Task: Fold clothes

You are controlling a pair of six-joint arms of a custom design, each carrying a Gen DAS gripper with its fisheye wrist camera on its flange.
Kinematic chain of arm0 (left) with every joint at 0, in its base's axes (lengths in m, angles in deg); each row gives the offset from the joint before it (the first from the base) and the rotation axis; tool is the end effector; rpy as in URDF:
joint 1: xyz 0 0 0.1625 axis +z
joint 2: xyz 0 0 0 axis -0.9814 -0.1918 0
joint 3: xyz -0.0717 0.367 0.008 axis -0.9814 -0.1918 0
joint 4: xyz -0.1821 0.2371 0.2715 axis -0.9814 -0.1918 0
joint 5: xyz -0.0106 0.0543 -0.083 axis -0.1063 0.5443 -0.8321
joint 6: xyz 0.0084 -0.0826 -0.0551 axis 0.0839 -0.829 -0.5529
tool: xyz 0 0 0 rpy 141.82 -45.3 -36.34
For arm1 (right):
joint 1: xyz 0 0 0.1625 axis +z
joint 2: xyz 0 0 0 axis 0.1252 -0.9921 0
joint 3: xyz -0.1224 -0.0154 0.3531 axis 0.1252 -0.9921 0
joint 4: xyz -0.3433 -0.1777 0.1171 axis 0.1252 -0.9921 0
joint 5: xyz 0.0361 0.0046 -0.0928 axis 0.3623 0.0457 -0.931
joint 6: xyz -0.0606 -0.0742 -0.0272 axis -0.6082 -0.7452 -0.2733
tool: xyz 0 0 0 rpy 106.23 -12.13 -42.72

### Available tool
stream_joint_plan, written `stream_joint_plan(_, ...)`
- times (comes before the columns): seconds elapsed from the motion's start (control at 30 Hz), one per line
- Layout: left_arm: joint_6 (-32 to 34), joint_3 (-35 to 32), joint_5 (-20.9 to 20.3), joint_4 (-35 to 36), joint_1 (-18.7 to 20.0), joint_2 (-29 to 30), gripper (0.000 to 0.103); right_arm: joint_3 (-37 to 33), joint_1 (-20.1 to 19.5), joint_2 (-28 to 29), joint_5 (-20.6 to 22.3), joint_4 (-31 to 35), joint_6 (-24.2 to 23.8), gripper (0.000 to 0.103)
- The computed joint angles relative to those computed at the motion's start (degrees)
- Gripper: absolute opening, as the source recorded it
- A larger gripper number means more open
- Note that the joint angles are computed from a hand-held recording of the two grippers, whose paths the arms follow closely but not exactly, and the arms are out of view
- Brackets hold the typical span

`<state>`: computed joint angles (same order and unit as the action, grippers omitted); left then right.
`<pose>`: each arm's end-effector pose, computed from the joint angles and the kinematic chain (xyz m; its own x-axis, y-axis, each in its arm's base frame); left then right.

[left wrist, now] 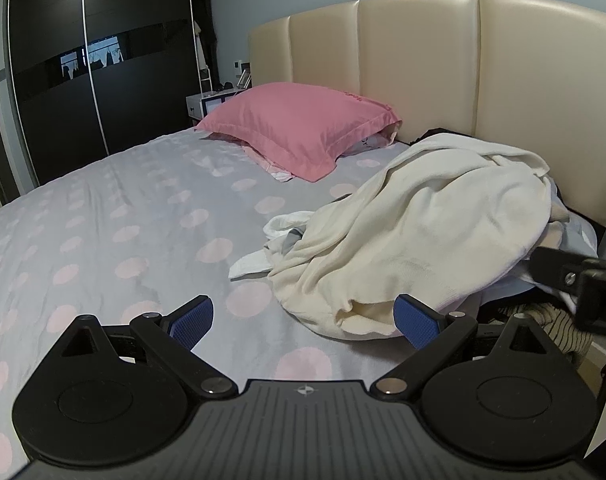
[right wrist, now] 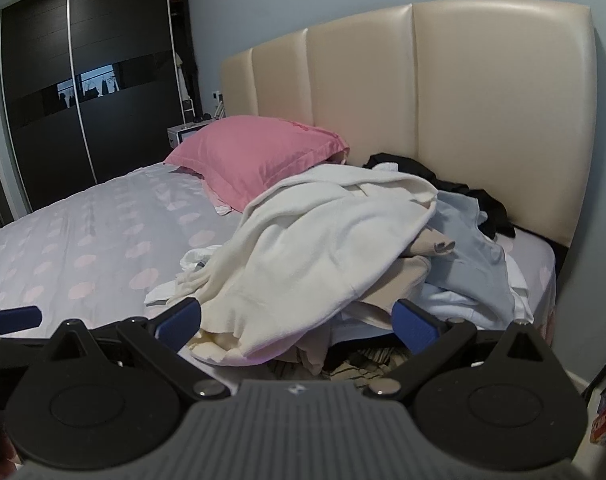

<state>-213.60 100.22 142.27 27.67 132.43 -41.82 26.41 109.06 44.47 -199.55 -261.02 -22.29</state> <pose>-0.2158 -0.6074 0.2053 -0.5497 0.4987 -0.6702 0.8238 0.4565 -0.3360 0.3207 -0.5461 0.1119 -0.7059 0.4351 0.5590 -0.4129 0.3884 -0.8238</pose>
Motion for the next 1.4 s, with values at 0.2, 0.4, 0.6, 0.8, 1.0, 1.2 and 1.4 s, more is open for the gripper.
stream_joint_plan(0.2,0.8,-2.0,-0.8,-0.4,0.3,1.3,0.099,0.6,-1.1,-2.1,0.7,6.3,-0.4,0.102)
stream_joint_plan(0.4,2.3,-5.5,-1.1,1.2,1.0,3.4,0.099,-2.9,-2.8,-2.0,0.7,10.6,-5.9,0.096)
stream_joint_plan(0.6,3.9,-9.6,-2.3,2.8,2.0,6.2,0.099,-7.4,-5.3,-0.9,0.4,14.6,-7.9,0.096)
stream_joint_plan(0.8,6.2,-12.0,-4.6,3.0,3.5,7.9,0.099,-12.2,-8.5,0.4,-2.0,17.1,-6.8,0.095)
stream_joint_plan(1.0,5.2,-16.2,-6.8,5.3,5.1,10.4,0.099,-9.8,-10.5,-2.1,-1.7,24.8,5.5,0.069)
stream_joint_plan(1.2,4.2,-17.6,-7.7,7.1,5.7,11.5,0.098,-10.9,-9.8,-0.6,-0.2,21.3,1.3,0.027)
stream_joint_plan(1.4,2.9,-16.4,-7.9,7.3,5.6,10.6,0.098,-11.3,-8.1,0.6,2.7,17.0,-3.8,0.007)
